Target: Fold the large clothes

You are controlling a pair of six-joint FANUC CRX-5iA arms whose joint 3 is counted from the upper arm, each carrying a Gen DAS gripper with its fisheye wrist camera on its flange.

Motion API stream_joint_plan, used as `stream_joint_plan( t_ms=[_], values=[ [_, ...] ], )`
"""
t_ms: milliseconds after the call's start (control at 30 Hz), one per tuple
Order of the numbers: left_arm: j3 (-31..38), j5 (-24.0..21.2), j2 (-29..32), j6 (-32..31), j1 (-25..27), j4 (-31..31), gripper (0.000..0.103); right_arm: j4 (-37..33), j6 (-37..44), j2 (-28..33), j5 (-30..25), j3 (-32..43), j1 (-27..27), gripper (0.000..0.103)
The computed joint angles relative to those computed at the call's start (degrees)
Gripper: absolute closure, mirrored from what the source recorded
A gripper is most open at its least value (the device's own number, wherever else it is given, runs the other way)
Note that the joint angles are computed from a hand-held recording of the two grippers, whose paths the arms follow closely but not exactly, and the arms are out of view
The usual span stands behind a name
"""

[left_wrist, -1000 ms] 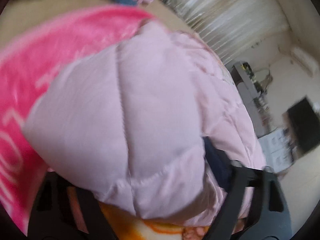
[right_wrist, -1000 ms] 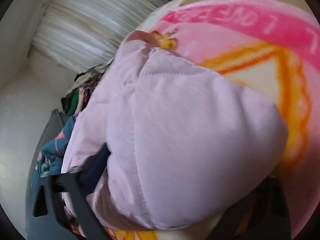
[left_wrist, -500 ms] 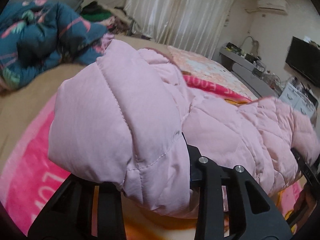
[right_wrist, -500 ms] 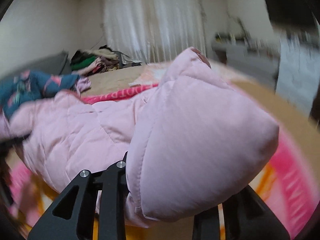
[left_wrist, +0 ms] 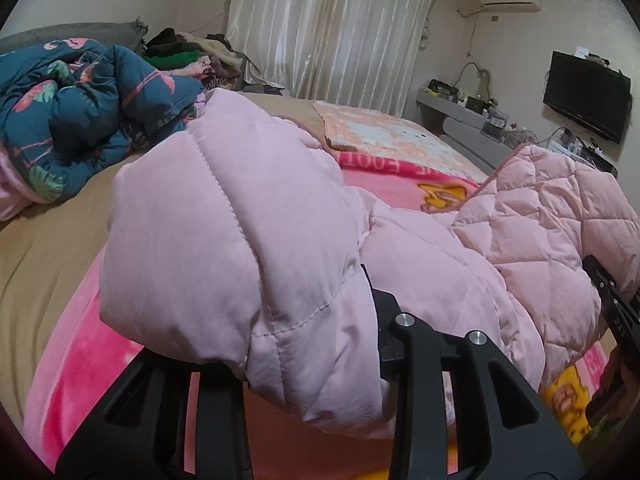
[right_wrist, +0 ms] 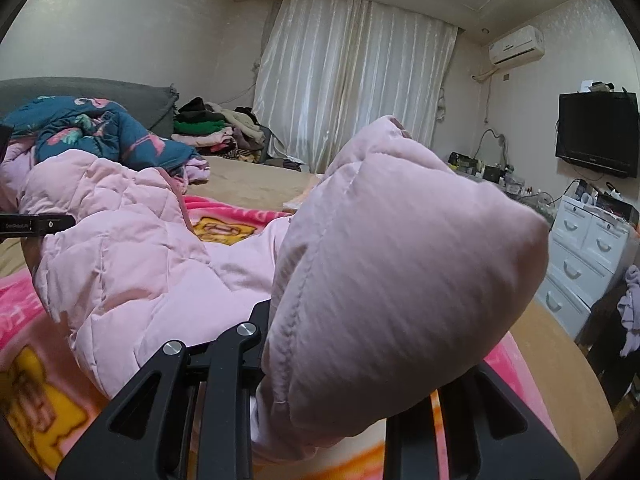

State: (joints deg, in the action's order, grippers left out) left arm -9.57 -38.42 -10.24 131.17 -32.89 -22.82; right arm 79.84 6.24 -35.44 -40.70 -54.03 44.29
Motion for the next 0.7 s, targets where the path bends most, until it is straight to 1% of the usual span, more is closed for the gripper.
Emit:
stream_joint_plan(
  t_ms=[100, 167, 233, 267, 367, 433, 500, 633, 700],
  values=[
    [-1.32, -2.40, -2.23, 2.43, -2.78, -2.72, 0.078, -4.55, 1.86, -3.30, -6.41, -1.40, 6.49, 0.080],
    [-1.77, -4.03, -3.15, 4.04, -4.63, -4.81, 0.078, -7.66, 1.45, -5.82, -11.35, -2.26, 11.37, 0.080],
    [-2.12, -5.50, -3.81, 5.66, -6.36, -6.59, 0.078, -9.31, -0.03, -7.15, -15.07, -2.68, 15.13, 0.080],
    [-2.17, -6.38, -4.00, 6.77, -7.40, -7.74, 0.078, -10.24, -0.87, -8.55, -18.44, -3.15, 18.40, 0.080],
    [-1.89, -8.64, -3.89, 8.50, -9.35, -10.20, 0.078, -11.35, -2.28, -9.95, -24.46, -3.79, 23.83, 0.080],
    [-1.24, -11.06, -3.39, 10.04, -11.26, -12.53, 0.078, -10.74, -2.56, -7.92, -26.98, -3.05, 25.93, 0.080],
    [-1.32, -12.40, -3.25, 10.85, -11.99, -13.51, 0.078, -10.28, -2.11, -5.97, -28.88, -2.48, 27.28, 0.080],
    [-2.22, -13.57, -3.30, 11.88, -12.25, -13.24, 0.077, -11.77, -1.65, -6.95, -30.55, -2.68, 28.54, 0.079],
    [-2.85, -13.79, -3.37, 12.19, -12.17, -13.13, 0.077, -13.26, -2.09, -7.57, -30.18, -2.66, 27.86, 0.079]
  ],
)
